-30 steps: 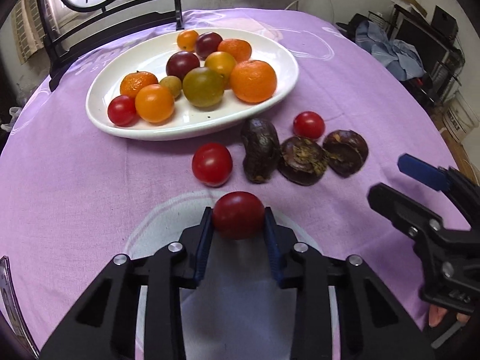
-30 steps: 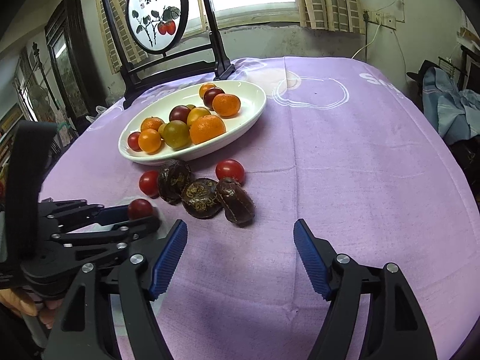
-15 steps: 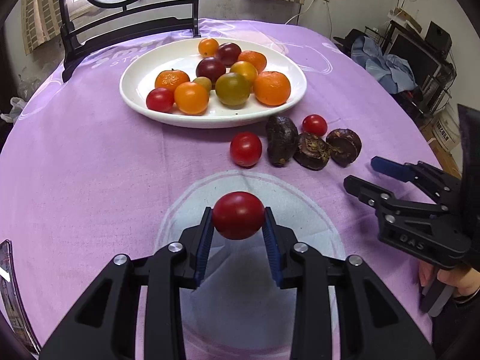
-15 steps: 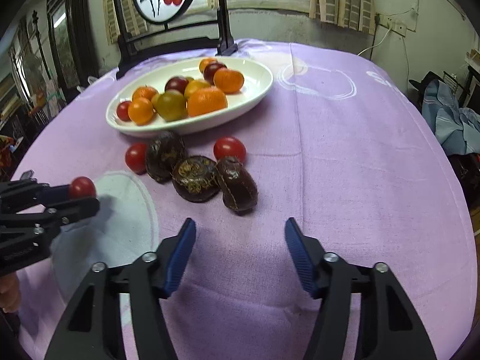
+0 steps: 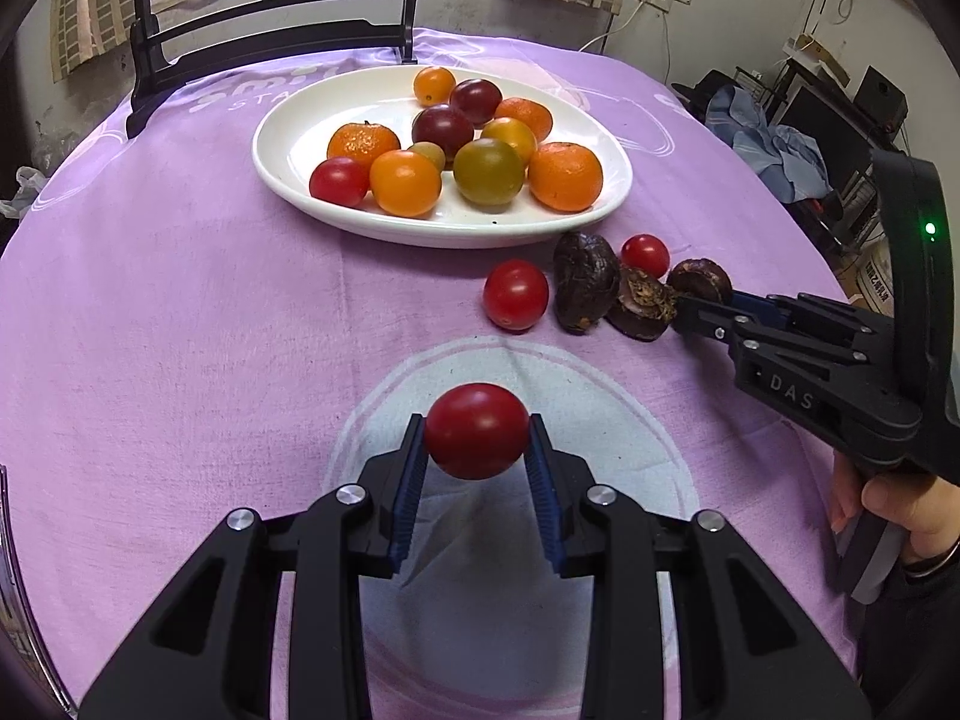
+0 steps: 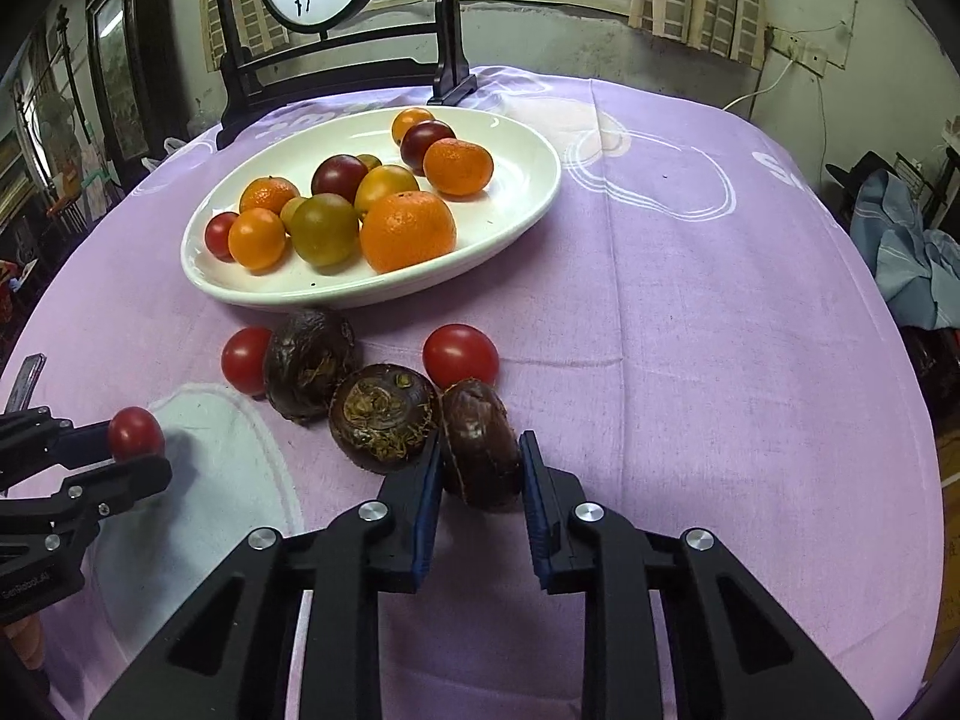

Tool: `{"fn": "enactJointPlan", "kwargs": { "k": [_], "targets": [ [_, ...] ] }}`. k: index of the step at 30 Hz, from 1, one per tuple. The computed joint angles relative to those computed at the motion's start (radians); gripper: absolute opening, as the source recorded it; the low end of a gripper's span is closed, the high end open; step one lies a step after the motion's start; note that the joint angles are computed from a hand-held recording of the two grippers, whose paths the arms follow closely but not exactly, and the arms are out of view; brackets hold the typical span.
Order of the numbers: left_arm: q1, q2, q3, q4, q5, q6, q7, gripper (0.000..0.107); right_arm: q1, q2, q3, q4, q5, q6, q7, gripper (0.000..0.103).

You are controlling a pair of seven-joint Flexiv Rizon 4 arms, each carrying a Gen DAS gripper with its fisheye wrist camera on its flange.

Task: Organize fruits
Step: 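Grasp a red cherry tomato with the left tool while the right tool grasps a dark brown fruit, then carry tomato and dark brown fruit onto the white plate and open both tools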

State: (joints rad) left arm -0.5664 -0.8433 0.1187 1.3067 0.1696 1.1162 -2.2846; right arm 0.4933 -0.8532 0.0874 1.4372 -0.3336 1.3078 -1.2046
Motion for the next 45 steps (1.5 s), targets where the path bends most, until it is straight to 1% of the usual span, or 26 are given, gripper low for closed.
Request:
{"fn": "enactJointPlan", "kwargs": {
  "k": [3, 10, 12, 15, 18, 19, 24, 26, 29, 32, 36, 39, 42, 43, 44, 45],
  "targets": [
    [-0.006, 0.003, 0.006, -0.002, 0.006, -0.002, -0.006, 0.032, -0.002, 0.028, -0.001, 0.051, 0.010, 0.049, 0.012, 0.025],
    [-0.023, 0.024, 0.023, -0.013, 0.040, -0.014, -0.015, 0.032, -0.035, 0.100, 0.030, 0.149, 0.033, 0.169, -0.001, 0.025],
    [-0.029, 0.034, 0.032, -0.019, 0.055, -0.022, -0.019, 0.032, -0.044, 0.109, 0.042, 0.158, 0.036, 0.192, -0.009, 0.025],
    [-0.029, 0.051, 0.036, -0.026, 0.076, -0.022, -0.021, 0.032, -0.069, 0.121, 0.083, 0.163, 0.045, 0.220, -0.032, 0.025],
    [-0.025, 0.057, 0.041, -0.046, 0.093, -0.030, -0.020, 0.032, -0.107, 0.111, 0.152, 0.130, 0.055, 0.208, -0.075, 0.025],
    [-0.023, 0.057, 0.042, -0.057, 0.098, -0.035, -0.020, 0.032, -0.105, 0.108, 0.154, 0.120, 0.057, 0.205, -0.082, 0.025],
    [-0.003, 0.031, 0.049, -0.140, 0.111, -0.071, -0.019, 0.032, -0.082, 0.067, 0.157, 0.029, 0.056, 0.167, -0.124, 0.025],
    [0.010, 0.010, 0.047, -0.188, 0.108, -0.104, -0.011, 0.032, -0.071, 0.036, 0.162, -0.029, 0.057, 0.143, -0.141, 0.025],
    [0.032, -0.040, 0.046, -0.280, 0.102, -0.164, 0.003, 0.032, -0.045, -0.007, 0.149, -0.111, 0.061, 0.104, -0.153, 0.025],
    [0.063, -0.098, 0.034, -0.379, 0.085, -0.222, 0.022, 0.032, -0.019, -0.065, 0.134, -0.219, 0.063, 0.049, -0.165, 0.025],
    [0.089, -0.181, 0.039, -0.516, 0.075, -0.313, 0.033, 0.032, 0.014, -0.145, 0.107, -0.368, 0.068, -0.034, -0.177, 0.025],
    [0.107, -0.231, 0.034, -0.595, 0.067, -0.361, 0.037, 0.032, 0.033, -0.193, 0.087, -0.454, 0.080, -0.085, -0.180, 0.025],
    [0.127, -0.271, 0.020, -0.654, 0.051, -0.396, 0.043, 0.032, 0.040, -0.255, 0.092, -0.568, 0.104, -0.164, -0.193, 0.026],
    [0.133, -0.278, 0.013, -0.663, 0.043, -0.399, 0.043, 0.033, 0.042, -0.264, 0.089, -0.583, 0.116, -0.170, -0.192, 0.026],
    [0.136, -0.283, 0.013, -0.671, 0.038, -0.406, 0.036, 0.039, 0.042, -0.271, 0.087, -0.596, 0.132, -0.171, -0.183, 0.032],
    [0.136, -0.282, 0.018, -0.669, 0.038, -0.411, 0.017, 0.043, 0.047, -0.269, 0.066, -0.591, 0.142, -0.163, -0.158, 0.037]
  ]
}}
